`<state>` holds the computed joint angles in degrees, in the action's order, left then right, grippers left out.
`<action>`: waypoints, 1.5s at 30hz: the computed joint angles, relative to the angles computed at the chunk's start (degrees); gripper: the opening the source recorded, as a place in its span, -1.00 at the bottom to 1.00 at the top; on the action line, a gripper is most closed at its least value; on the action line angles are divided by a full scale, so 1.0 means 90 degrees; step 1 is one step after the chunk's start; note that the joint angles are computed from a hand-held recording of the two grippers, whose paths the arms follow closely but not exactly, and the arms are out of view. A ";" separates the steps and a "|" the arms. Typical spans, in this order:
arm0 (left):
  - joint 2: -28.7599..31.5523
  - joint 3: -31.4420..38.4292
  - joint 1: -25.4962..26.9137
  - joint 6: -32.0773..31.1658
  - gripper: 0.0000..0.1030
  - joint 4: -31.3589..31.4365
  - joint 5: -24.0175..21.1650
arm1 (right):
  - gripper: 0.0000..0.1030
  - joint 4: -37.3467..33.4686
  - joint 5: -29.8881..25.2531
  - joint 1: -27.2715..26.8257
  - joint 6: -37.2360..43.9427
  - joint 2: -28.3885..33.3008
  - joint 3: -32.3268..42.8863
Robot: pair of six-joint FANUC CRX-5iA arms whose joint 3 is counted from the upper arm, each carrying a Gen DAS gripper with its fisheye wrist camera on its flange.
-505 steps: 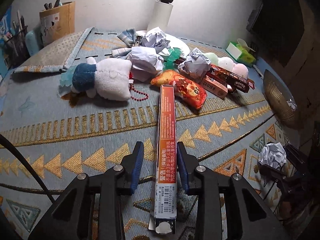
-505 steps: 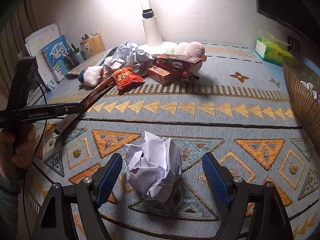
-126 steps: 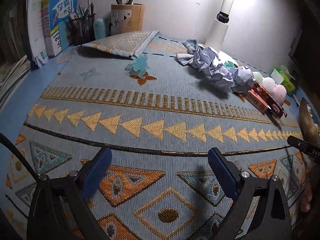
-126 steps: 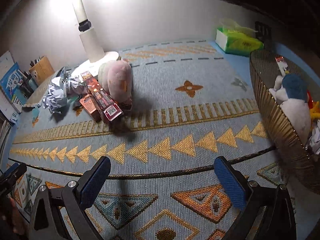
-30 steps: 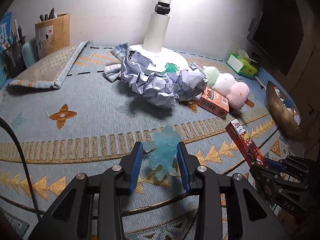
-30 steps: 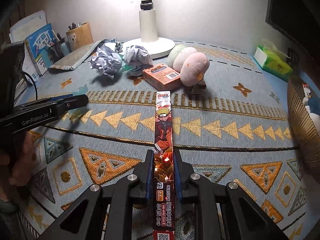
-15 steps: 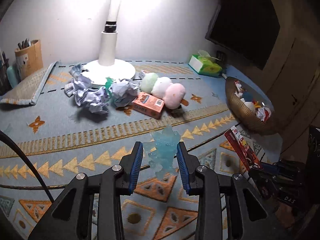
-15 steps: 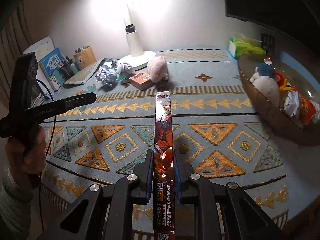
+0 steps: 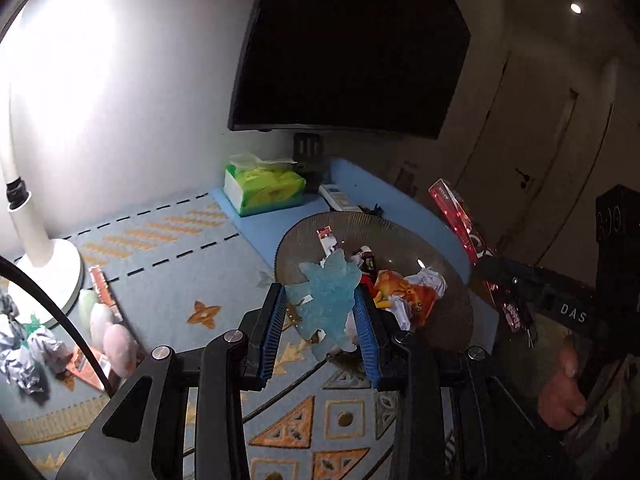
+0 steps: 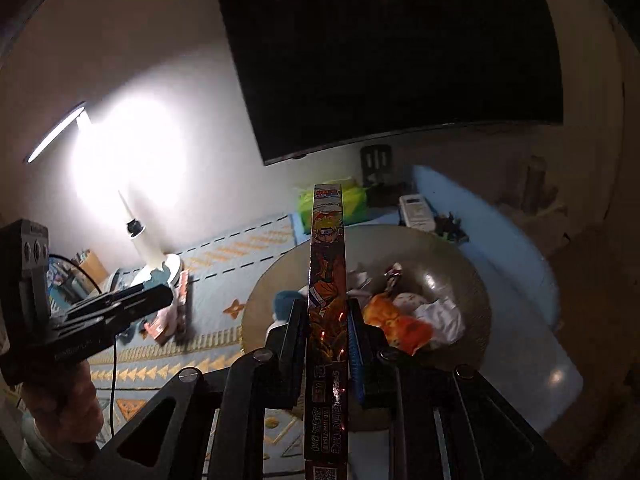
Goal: Organize objects
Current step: 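Carry the crystal toy and printed box to the glass bowl and open both tools, then move both open tools back over the rug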
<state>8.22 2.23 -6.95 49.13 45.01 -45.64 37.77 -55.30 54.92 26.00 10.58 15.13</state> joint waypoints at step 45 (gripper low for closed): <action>-0.1601 -0.2280 0.3112 0.1102 0.99 -0.1042 0.0106 | 0.30 -0.2640 -0.1065 0.0884 0.2540 0.2862 0.3709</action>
